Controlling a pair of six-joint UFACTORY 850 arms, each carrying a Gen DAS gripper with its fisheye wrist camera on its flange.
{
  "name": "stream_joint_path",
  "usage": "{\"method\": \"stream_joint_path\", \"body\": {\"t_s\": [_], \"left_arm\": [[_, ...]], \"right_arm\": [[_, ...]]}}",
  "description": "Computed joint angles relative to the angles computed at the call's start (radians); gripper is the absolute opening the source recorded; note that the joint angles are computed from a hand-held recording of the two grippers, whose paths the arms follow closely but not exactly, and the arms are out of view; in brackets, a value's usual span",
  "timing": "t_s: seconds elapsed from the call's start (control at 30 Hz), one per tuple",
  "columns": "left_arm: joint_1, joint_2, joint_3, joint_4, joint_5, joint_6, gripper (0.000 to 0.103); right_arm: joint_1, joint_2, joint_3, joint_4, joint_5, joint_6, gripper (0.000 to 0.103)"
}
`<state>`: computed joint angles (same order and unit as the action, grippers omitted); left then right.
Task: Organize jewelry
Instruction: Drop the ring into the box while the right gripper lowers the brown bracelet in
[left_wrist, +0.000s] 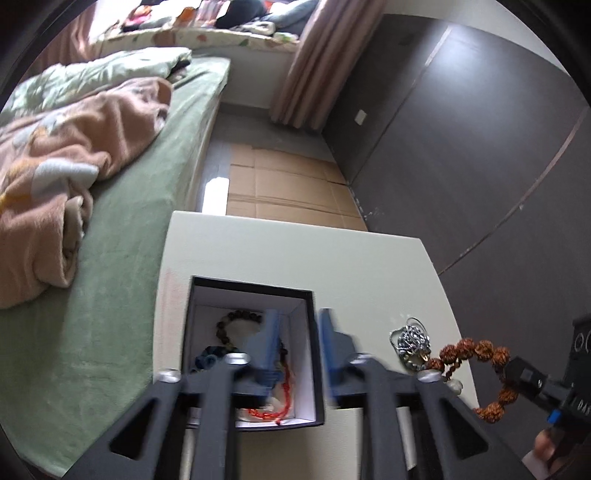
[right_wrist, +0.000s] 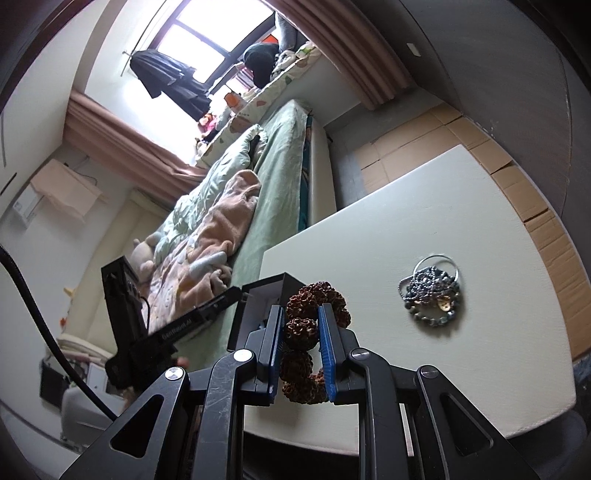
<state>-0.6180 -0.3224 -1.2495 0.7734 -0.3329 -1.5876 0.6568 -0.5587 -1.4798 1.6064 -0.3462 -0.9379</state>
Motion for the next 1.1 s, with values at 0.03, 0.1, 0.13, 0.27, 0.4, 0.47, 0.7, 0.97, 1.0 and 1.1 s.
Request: {"method": "stream_joint_path", "body": {"t_s": [0.03, 0.1, 0.13, 0.27, 0.4, 0.47, 0.7, 0.97, 1.0, 1.1], "left_arm": [[0.002, 0.009, 0.013, 0.050, 0.005, -0.053, 0.063], [0.002, 0.029, 0.040, 0.173, 0.021, -0.178, 0.081], [0.000, 0.041, 0.054, 0.220, 0.020, -0.226, 0.081], [0.007, 0.073, 0.093, 0.244, 0.015, -0.263, 0.081], [0.015, 0.113, 0.144, 0.261, 0.025, -0.296, 0.081], [0.016, 0.134, 0.169, 0.279, 0.023, -0.323, 0.081], [0.022, 0.197, 0.246, 0.338, 0.027, -0.417, 0.081], [0.032, 0.252, 0.310, 0.370, 0.029, -0.493, 0.081], [0.032, 0.257, 0.315, 0.377, 0.025, -0.503, 0.081], [0.032, 0.267, 0.326, 0.384, 0.019, -0.518, 0.081]], "right_arm": [[0.004, -0.003, -0.008, -0.018, 0.005, 0.016, 0.020], [0.011, -0.012, -0.026, -0.051, 0.010, 0.047, 0.020], [0.013, -0.015, -0.034, -0.066, 0.010, 0.061, 0.020], [0.028, -0.043, -0.086, -0.146, 0.005, 0.134, 0.020], [0.044, -0.082, -0.156, -0.207, -0.012, 0.183, 0.020], [0.054, -0.113, -0.210, -0.263, -0.023, 0.238, 0.020], [0.087, -0.240, -0.418, -0.526, -0.056, 0.478, 0.020], [0.133, -0.439, -0.757, -1.062, -0.152, 0.962, 0.021], [0.137, -0.479, -0.826, -1.121, -0.195, 1.017, 0.021], [0.133, -0.536, -0.921, -1.079, -0.267, 0.994, 0.025]]}}
